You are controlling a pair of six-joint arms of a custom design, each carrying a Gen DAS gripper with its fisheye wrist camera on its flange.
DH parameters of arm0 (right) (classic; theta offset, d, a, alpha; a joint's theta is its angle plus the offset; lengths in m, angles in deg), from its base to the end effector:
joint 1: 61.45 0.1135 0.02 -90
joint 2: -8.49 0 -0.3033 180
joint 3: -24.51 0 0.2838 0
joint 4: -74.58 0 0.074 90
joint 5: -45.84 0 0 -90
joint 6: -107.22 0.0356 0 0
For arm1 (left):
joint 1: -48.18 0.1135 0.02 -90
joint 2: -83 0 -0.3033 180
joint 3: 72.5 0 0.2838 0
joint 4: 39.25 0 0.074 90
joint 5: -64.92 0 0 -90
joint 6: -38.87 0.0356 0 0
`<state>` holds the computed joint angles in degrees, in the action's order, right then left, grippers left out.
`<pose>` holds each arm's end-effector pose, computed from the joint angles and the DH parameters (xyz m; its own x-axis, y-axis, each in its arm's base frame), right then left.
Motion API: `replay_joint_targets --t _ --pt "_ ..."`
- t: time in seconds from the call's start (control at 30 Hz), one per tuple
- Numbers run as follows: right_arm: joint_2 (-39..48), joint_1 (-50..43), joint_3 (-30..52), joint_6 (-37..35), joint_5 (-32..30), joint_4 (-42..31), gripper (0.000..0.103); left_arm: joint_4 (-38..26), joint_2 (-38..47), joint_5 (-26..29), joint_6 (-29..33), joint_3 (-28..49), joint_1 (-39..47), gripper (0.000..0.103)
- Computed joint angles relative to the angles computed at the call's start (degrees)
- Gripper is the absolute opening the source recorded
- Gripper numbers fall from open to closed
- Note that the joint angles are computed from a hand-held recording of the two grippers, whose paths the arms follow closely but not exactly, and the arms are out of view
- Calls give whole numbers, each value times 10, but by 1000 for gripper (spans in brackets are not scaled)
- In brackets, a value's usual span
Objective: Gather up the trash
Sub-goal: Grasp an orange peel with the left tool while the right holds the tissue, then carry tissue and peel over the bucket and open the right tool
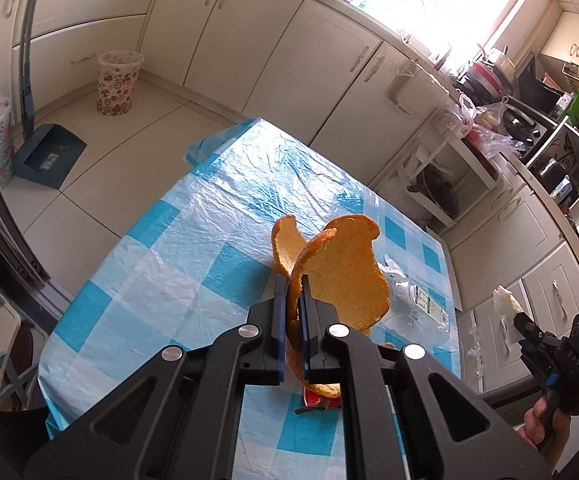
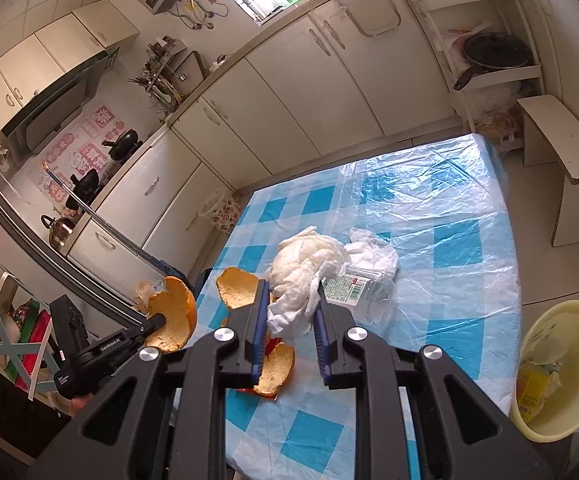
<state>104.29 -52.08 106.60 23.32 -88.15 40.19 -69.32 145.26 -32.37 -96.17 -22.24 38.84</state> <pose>0.3836 0.0884 0.2738 -0.7913 -0.0531 -0.6091 -0.4935 0.6436 0.5850 0.2352 -0.0341 0.2497 -0.5153 -0.6266 -0.5847 -0.4198 0.7794 -0.4652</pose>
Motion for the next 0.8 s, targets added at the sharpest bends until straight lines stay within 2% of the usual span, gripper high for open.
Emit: replay_joint_targets --t 0.4,0.8 --pt "-20 -81 -14 -16 -28 -18 24 -1 77 -61 -21 86 -148 5" --pt "-6 -167 -1 -16 -43 -52 25 -5 259 -81 -17 255 -297 5"
